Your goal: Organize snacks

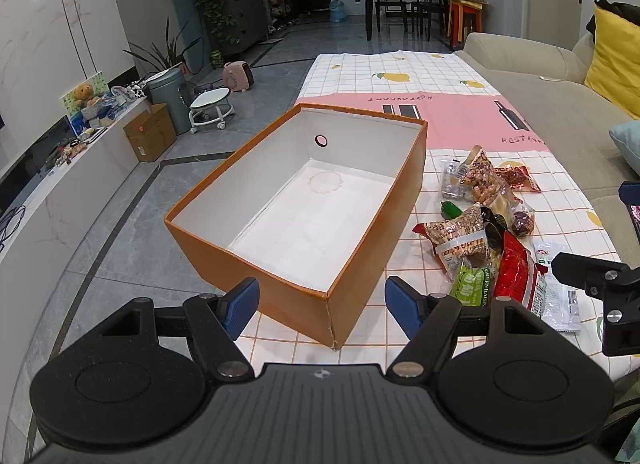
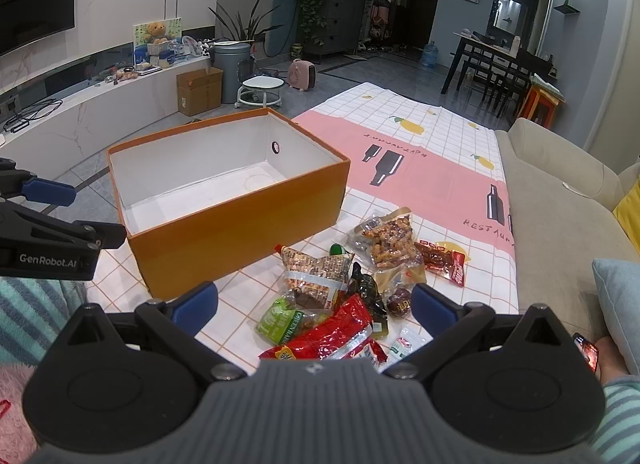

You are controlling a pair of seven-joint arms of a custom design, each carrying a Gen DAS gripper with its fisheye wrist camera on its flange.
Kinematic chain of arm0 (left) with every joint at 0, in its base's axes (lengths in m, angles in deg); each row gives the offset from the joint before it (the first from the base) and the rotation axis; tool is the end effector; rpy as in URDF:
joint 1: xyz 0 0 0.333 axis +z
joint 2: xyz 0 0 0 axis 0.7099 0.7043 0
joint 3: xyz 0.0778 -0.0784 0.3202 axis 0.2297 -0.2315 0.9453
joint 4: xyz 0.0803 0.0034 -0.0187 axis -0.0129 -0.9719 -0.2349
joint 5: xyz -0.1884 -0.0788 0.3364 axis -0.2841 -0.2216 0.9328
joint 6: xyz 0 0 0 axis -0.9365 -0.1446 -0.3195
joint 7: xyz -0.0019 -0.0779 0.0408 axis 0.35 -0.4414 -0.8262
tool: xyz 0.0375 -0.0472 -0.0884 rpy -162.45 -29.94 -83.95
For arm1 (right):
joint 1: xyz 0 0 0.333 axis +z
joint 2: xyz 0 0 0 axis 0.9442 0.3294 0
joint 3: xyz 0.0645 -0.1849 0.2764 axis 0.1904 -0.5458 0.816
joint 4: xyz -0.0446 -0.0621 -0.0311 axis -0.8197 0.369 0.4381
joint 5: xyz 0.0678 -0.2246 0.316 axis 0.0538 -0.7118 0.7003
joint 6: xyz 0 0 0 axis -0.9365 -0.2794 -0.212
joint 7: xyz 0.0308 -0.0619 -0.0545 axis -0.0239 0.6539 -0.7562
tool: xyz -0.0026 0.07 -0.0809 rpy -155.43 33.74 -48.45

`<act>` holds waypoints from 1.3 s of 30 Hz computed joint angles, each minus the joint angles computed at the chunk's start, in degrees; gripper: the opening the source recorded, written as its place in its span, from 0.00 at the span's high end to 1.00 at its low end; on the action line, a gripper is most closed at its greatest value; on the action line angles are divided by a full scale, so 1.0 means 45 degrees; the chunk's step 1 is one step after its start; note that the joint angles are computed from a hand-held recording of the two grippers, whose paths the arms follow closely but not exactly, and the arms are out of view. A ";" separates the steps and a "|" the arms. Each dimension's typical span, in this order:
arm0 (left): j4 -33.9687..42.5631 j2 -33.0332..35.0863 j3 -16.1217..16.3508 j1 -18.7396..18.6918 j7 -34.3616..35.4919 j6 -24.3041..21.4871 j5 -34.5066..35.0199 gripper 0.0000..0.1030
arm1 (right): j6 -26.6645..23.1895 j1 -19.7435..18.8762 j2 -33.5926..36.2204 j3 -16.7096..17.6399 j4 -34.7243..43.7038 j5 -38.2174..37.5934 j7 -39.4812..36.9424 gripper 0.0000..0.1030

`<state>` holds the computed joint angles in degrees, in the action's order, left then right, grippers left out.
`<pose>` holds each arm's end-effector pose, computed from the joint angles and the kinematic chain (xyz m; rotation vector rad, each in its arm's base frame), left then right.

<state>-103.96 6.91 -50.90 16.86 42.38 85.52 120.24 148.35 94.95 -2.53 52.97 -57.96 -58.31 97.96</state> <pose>0.6428 -0.3721 0.5649 -1.7770 1.6374 -0.5105 0.6997 0.3543 0.5505 -2.0927 1.1218 -0.6095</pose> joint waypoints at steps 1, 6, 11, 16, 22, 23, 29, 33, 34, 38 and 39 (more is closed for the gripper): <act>-0.0001 0.0006 0.0003 -0.0004 -0.0004 0.0010 0.0009 0.18 | 0.0000 0.0001 0.0000 -0.0001 0.0000 0.0001 -0.0001 0.04; -0.0023 -0.0004 0.0006 -0.0002 -0.0013 0.0024 0.0012 0.18 | 0.0000 0.0019 0.0004 -0.0022 0.0006 -0.0012 0.0037 0.04; -0.0076 -0.0039 0.0004 0.0007 -0.0035 0.0027 -0.0001 0.18 | -0.0016 0.0017 0.0008 -0.0016 0.0019 -0.0018 0.0029 0.04; -0.0164 -0.0088 -0.0015 0.0036 -0.0090 0.0053 0.0006 0.18 | -0.0023 0.0020 0.0015 -0.0019 0.0034 -0.0021 0.0026 0.04; -0.0152 -0.0066 -0.0019 0.0040 -0.0107 0.0057 0.0007 0.18 | -0.0056 0.0095 0.0039 -0.0044 0.0069 -0.0082 0.0132 0.04; -0.0163 -0.0073 -0.0018 0.0041 -0.0111 0.0063 0.0009 0.18 | -0.0056 0.0094 0.0039 -0.0042 0.0069 -0.0084 0.0133 0.04; -0.0127 -0.0048 -0.0022 0.0033 -0.0101 0.0048 -0.0005 0.18 | -0.0075 0.0082 0.0040 -0.0039 0.0078 -0.0087 0.0124 0.04; -0.0081 -0.0017 -0.0016 0.0014 -0.0107 0.0026 -0.0018 0.18 | -0.0095 0.0073 0.0039 -0.0031 0.0086 -0.0088 0.0111 0.04; -0.0046 0.0003 -0.0021 0.0002 -0.0108 0.0010 -0.0029 0.18 | -0.0097 0.0070 0.0038 -0.0030 0.0087 -0.0086 0.0105 0.04; 0.0103 0.0095 -0.0033 -0.0012 -0.0143 -0.0012 -0.0158 0.19 | -0.0094 0.0071 0.0042 -0.0033 0.0092 -0.0083 0.0100 0.04; 0.0139 0.0114 -0.0037 -0.0014 -0.0134 -0.0012 -0.0199 0.19 | -0.0094 0.0071 0.0042 -0.0033 0.0092 -0.0083 0.0099 0.04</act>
